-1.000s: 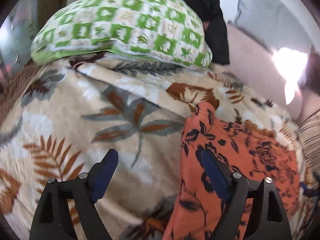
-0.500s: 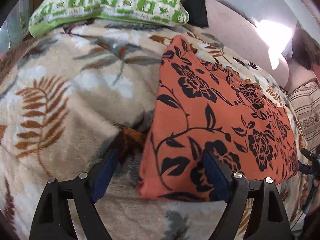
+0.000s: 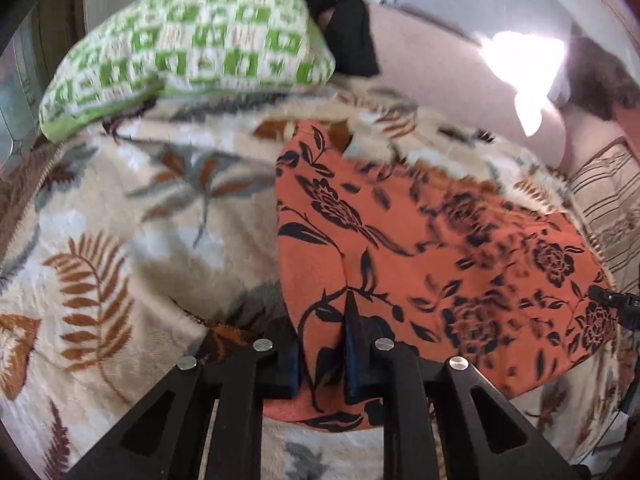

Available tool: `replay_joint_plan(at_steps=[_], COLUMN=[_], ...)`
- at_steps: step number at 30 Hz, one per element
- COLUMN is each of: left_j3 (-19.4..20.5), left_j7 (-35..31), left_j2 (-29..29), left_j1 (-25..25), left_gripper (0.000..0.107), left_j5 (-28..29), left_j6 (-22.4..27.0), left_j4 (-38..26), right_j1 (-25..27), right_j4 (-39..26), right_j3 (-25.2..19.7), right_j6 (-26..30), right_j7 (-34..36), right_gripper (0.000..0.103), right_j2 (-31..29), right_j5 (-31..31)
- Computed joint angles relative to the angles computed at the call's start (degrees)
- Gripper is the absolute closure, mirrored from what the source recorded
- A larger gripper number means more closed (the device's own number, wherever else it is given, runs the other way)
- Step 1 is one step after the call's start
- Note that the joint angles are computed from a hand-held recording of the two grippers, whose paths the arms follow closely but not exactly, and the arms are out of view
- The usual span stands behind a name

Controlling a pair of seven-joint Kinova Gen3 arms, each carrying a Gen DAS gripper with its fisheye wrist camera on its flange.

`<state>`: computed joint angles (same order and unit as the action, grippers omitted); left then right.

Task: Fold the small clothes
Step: 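Lay the folded hem down and open both grippers over the blouse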

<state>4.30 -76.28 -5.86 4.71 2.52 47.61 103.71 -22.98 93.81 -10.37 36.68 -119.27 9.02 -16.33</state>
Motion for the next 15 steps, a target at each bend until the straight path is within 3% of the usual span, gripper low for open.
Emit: replay_joint_plan(at_steps=[3, 5, 8, 10, 11, 12, 13, 14, 15], left_j3=[1.86, -0.64, -3.53, -2.57, -1.48, -0.02, 0.38, 0.32, 0.00], left_j7=[-0.89, 1.70, 6.61, 7.15, 6.05, 4.02, 1.69, 0.20, -0.35], left_j2=[-7.60, -12.91, -20.43, -21.67, -20.69, -20.63, -21.62, -23.38, -24.11], left_j1=[-0.76, 3.53, 10.15, 9.88, 8.16, 5.50, 3.07, 1.52, 0.03], left_gripper=[0.090, 0.090, 0.087, 0.082, 0.078, 0.073, 0.061, 0.054, 0.053], left_j5=[1.60, 0.55, -1.23, 0.13, 0.74, 0.92, 1.81, 2.19, 2.52], left_j6=[1.00, 4.86, 8.44, 10.37, 10.67, 10.04, 8.47, 7.08, 6.63], left_j4=[1.19, 2.48, 9.16, 14.47, 17.13, 19.70, 21.21, 21.72, 21.63], right_j1=[-1.28, -3.54, -4.34, -5.07, -5.78, -5.79, -4.77, -3.80, -3.70], right_j4=[-0.41, 0.87, 7.97, 13.28, 15.93, 18.58, 21.24, 23.33, 25.13], right_j3=[-0.34, -0.03, -2.58, -3.24, -3.29, -4.02, -5.68, -7.19, -7.63], right_j6=[1.54, 3.15, 3.66, 4.99, 5.85, 5.92, 5.42, 3.98, 1.65], right_j7=[-2.12, -4.43, -8.79, -9.58, -10.41, -12.17, -14.50, -16.84, -18.82], right_gripper=[0.081, 0.081, 0.081, 0.077, 0.071, 0.051, 0.035, 0.028, 0.029], right_j2=[-4.09, -8.30, -15.97, -18.79, -19.29, -19.29, -19.05, -19.62, -21.24], right_j5=[1.36, 2.99, 3.27, -0.05, -1.14, -1.31, -0.54, 1.03, 1.66])
